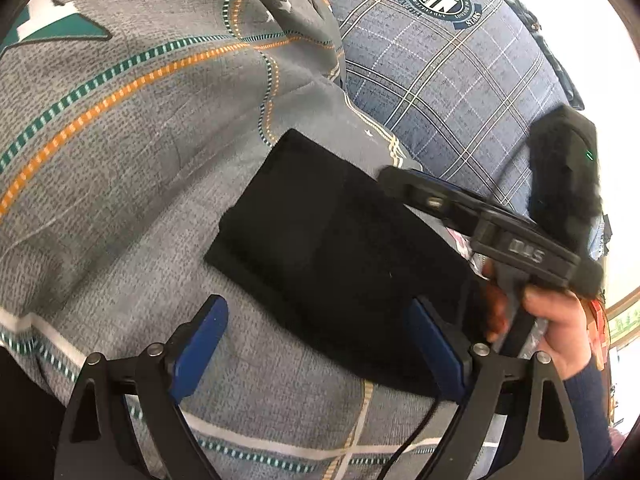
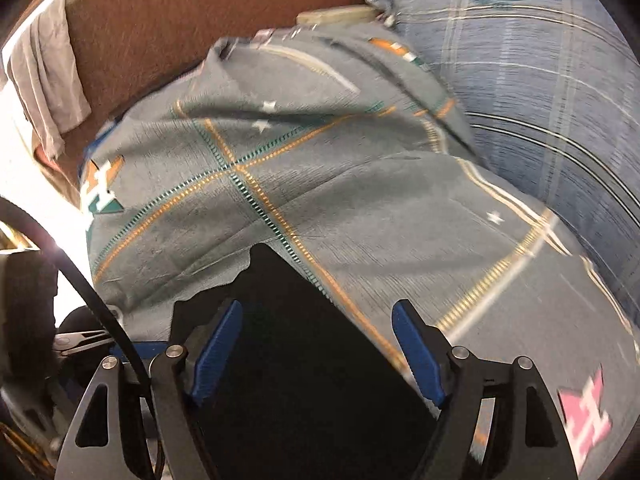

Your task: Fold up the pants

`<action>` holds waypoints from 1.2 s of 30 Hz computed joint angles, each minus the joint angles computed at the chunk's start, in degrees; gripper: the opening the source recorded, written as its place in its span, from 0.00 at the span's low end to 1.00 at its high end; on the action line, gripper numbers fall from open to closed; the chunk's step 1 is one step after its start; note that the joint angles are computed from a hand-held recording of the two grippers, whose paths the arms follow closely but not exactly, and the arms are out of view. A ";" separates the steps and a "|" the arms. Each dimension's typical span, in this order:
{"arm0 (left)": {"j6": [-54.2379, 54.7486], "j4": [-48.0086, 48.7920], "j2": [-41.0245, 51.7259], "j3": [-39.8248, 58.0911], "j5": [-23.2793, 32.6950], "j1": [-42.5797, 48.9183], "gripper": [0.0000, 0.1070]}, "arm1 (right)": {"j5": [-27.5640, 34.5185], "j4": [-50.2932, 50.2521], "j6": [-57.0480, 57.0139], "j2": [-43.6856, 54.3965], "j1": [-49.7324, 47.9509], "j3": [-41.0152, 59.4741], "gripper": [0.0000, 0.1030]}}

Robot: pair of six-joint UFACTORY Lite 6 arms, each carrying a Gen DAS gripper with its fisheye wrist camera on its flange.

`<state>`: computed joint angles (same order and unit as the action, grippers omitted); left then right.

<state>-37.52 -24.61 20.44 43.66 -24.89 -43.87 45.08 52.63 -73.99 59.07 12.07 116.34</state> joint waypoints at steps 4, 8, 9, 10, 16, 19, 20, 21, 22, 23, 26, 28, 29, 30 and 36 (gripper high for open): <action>-0.22 0.73 1.32 0.47 -2.10 0.72 0.85 | 3.27 -7.21 7.45 9.21 4.02 13.86 0.77; 6.45 -4.17 2.87 1.55 -4.00 0.04 0.65 | -2.16 -11.08 10.37 9.73 7.05 12.60 0.38; 7.47 -4.61 3.18 1.78 -3.81 0.36 0.55 | -1.95 -9.89 10.25 9.37 6.84 11.98 0.25; 6.09 -3.10 3.05 1.31 -3.82 1.28 0.38 | -3.16 -8.20 9.25 7.36 6.57 8.97 0.19; 13.76 -8.15 -5.95 -3.60 -6.90 -1.45 0.18 | -3.39 12.62 -7.64 -11.07 0.57 -14.79 0.15; 29.63 -19.97 -11.10 -1.54 -6.70 -7.09 0.17 | -0.30 21.38 -15.19 -21.91 -4.58 -25.90 0.15; 31.34 -20.42 -12.23 -0.85 -6.57 -8.00 0.17 | 1.45 24.61 -18.14 -26.16 -7.20 -30.25 0.15; 33.60 -21.07 -13.16 0.45 -6.27 -8.99 0.17 | 3.20 26.50 -19.65 -28.95 -9.50 -32.83 0.15; 37.43 -22.78 -14.12 2.40 -6.04 -10.87 0.17 | 5.72 28.98 -21.54 -32.73 -12.74 -36.77 0.15; 40.40 -23.87 -14.06 4.65 -5.83 -12.58 0.17 | 8.45 30.96 -22.82 -36.13 -15.96 -40.41 0.15; 46.21 -23.70 -11.37 12.15 -4.06 -16.61 0.17 | 16.46 33.57 -25.50 -41.87 -27.41 -47.44 0.15; 46.38 -19.61 -6.85 18.90 -0.39 -18.14 0.16 | 20.07 33.06 -25.77 -43.18 -35.21 -50.69 0.15; 46.42 -18.17 -3.43 23.20 1.83 -18.69 0.16 | 21.95 32.43 -25.82 -42.67 -39.03 -51.68 0.15; 45.90 -16.08 1.29 28.61 4.29 -19.35 0.16 | 22.86 31.86 -26.06 -41.86 -41.84 -52.28 0.15; 34.91 -5.60 32.82 63.14 22.67 -19.68 0.14 | 9.22 28.95 -23.43 -32.38 -52.04 -51.93 0.18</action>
<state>-2.62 -30.21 53.26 106.80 -2.22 -63.55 54.30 81.58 -97.43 26.68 -39.98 64.41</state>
